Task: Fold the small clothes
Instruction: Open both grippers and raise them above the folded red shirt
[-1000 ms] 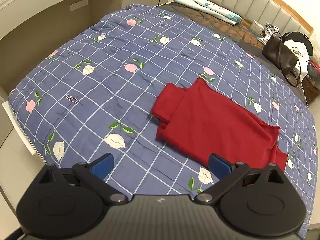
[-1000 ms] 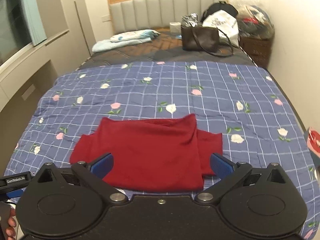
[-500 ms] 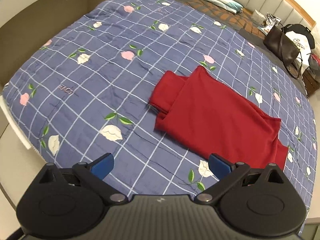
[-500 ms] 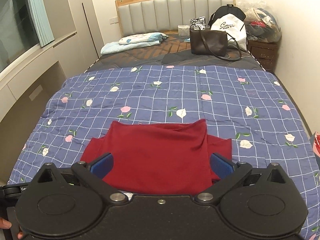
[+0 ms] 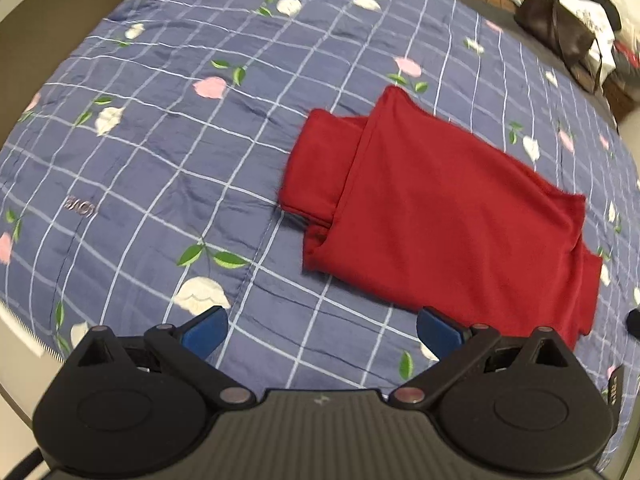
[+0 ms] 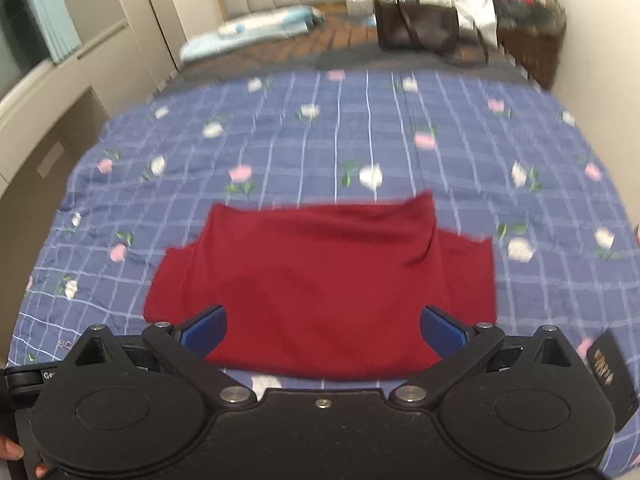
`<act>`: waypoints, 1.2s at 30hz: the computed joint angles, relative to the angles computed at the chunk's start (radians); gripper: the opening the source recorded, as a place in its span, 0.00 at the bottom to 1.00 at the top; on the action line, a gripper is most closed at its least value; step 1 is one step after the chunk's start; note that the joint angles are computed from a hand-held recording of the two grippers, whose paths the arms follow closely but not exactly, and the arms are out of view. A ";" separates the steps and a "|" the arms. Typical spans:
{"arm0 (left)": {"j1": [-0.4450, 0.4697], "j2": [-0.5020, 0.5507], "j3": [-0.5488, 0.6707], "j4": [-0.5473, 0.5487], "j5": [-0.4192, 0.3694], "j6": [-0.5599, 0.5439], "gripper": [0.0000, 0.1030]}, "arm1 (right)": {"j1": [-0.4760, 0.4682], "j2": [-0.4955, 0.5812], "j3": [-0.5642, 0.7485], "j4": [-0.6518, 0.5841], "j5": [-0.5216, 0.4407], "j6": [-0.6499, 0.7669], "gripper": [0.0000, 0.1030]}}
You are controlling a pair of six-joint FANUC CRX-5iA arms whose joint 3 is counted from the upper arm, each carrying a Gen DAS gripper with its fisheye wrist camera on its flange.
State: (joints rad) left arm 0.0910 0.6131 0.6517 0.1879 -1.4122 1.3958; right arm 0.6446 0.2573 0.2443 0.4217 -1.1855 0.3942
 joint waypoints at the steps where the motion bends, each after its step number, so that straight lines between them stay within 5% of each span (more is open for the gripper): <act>1: 0.000 0.018 0.016 0.000 -0.004 -0.011 1.00 | -0.006 0.022 0.021 -0.025 -0.017 0.009 0.99; 9: -0.012 0.171 0.184 -0.014 -0.083 -0.077 1.00 | -0.051 0.178 0.189 -0.219 -0.137 0.069 0.99; 24: -0.036 0.334 0.380 0.013 -0.125 -0.048 1.00 | -0.109 0.321 0.326 -0.268 -0.185 0.155 0.99; 28: -0.022 0.318 0.323 0.035 -0.068 0.050 1.00 | -0.110 0.307 0.237 -0.185 -0.049 0.167 0.99; 33: -0.012 0.328 0.309 0.033 -0.014 0.076 1.00 | -0.094 0.260 0.005 0.072 0.218 0.130 0.99; 36: -0.008 0.330 0.296 0.039 0.047 0.047 1.00 | -0.097 0.276 -0.037 0.142 0.248 0.137 0.99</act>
